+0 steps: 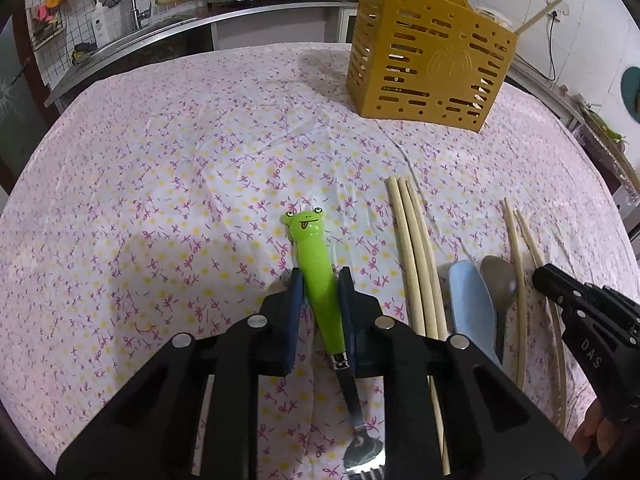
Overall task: Organize utensils
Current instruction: 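Grasp a chopstick with the right gripper while the left gripper grasps the frog fork, then lift the chopstick with the right gripper while the left gripper lifts the frog fork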
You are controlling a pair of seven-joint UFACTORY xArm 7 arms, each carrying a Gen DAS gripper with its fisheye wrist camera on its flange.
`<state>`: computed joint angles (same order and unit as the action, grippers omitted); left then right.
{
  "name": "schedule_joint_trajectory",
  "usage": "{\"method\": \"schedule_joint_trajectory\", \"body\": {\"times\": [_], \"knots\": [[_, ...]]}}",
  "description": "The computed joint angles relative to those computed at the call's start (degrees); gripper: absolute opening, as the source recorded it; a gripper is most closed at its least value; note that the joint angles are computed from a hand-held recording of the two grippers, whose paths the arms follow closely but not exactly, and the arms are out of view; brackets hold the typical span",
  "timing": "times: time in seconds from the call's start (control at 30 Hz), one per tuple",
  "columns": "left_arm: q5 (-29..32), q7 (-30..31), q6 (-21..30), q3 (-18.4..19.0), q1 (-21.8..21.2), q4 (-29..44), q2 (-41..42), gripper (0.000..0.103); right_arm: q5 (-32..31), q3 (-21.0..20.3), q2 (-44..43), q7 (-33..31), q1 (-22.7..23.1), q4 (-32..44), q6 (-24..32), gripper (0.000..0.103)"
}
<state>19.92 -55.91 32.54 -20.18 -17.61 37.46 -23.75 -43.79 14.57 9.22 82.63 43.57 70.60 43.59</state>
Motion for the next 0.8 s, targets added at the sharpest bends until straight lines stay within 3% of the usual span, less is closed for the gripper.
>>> {"method": "schedule_joint_trajectory", "body": {"times": [0.33,0.8], "knots": [[-3.49,1.50,-4.14,1.84,-0.26,-2.45,-2.32,0.015,-1.48,0.32,-3.21,2.69,-1.44,-3.14,-4.12,0.006],[-2.46,1.34,-7.04,-0.79,2.93,-2.15,-6.71,0.014,-8.09,1.72,-8.13,9.41,-6.18,-6.82,-12.81,0.006]]}}
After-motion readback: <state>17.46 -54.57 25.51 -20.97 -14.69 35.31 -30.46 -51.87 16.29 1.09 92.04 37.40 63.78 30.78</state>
